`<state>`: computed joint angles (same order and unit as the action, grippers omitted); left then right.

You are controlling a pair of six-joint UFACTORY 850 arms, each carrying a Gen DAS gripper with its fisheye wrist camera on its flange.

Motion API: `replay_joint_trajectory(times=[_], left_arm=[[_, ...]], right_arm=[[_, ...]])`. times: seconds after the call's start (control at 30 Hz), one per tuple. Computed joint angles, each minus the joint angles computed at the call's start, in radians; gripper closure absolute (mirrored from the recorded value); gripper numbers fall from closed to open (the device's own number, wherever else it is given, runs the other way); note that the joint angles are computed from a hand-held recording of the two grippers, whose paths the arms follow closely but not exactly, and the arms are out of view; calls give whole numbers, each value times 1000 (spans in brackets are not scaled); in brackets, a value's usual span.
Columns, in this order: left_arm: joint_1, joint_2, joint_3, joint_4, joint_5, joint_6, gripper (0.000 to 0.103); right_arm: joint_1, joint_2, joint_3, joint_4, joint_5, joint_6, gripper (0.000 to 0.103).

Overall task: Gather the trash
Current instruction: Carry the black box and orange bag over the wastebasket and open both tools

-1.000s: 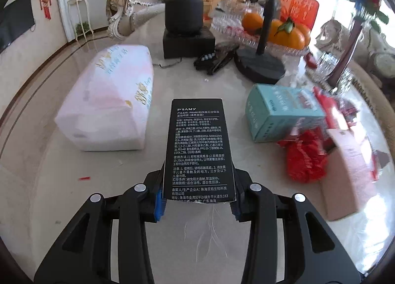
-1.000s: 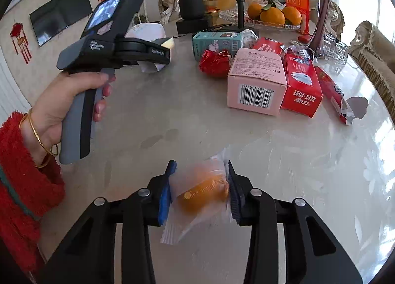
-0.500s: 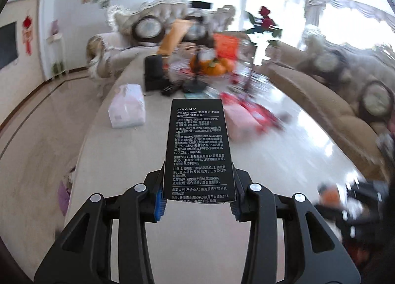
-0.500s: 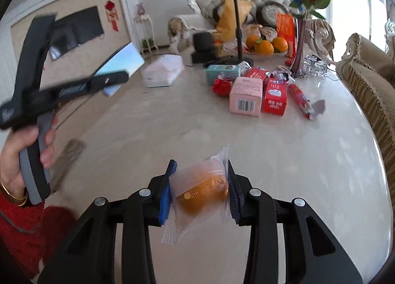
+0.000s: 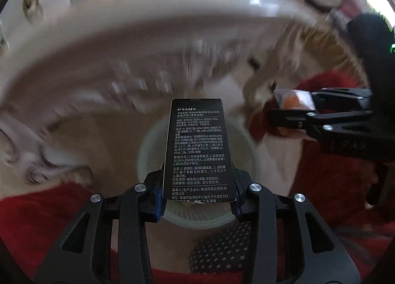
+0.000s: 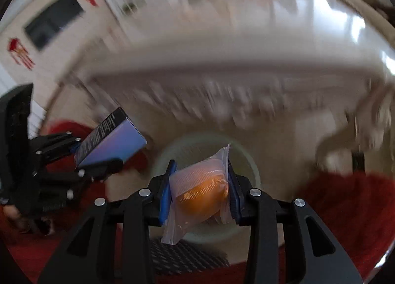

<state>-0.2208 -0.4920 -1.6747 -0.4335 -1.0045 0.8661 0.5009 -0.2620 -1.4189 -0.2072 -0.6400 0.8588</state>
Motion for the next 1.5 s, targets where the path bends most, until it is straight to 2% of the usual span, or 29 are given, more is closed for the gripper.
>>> replay_joint_trajectory(times=[0.13, 0.3, 0.4, 0.43, 0.47, 0.5, 0.57, 0.63, 0.9, 0.93, 0.97, 1.17, 1.23, 1.3, 1.4, 1.5], left_arm=[[-46, -65, 14, 123, 29, -75, 63], [-54, -77, 56, 160, 37, -102, 63], [-56, -79, 65, 174, 38, -115, 61], [-64, -78, 66, 183, 43, -133, 57], [-67, -82, 61, 186, 52, -145, 39], [-64, -84, 59, 186, 59, -155, 27], [-61, -80, 57, 177, 65, -164, 26], [-64, -78, 61, 178, 71, -181, 24], [-49, -63, 60, 146, 97, -192, 22], [-47, -55, 65, 141, 108, -189, 22], [-45, -47, 69, 140, 122, -187, 22], [-37, -9, 74, 153, 169, -161, 22], [-24, 12, 55, 141, 134, -106, 22], [6, 22, 8, 80, 62, -46, 22], [55, -4, -132, -18, -53, -31, 22], [64, -53, -287, -26, -12, -98, 22]], right_arm=[[-16, -60, 29, 120, 7, -51, 67], [-21, -118, 15, 154, -1, -76, 67], [-13, -120, 22, 151, -2, -70, 67], [-14, -121, 21, 148, 2, -72, 66], [-13, -123, 16, 142, 0, -65, 65], [-6, -124, 11, 136, -7, -54, 64], [-3, -115, 17, 114, -17, -38, 49], [2, -114, 14, 85, -24, -13, 39], [-4, -109, 22, 61, -37, 24, 32], [-2, -107, 22, 52, -40, 30, 22], [-1, -103, 24, 39, -39, 39, 17], [11, -71, 26, 3, -21, 49, 16], [11, -42, 30, 20, -7, 19, 16], [11, 0, 41, 30, 33, -6, 16], [11, 83, 56, -130, 78, 133, 16], [-10, 127, 50, -316, 74, 328, 15]])
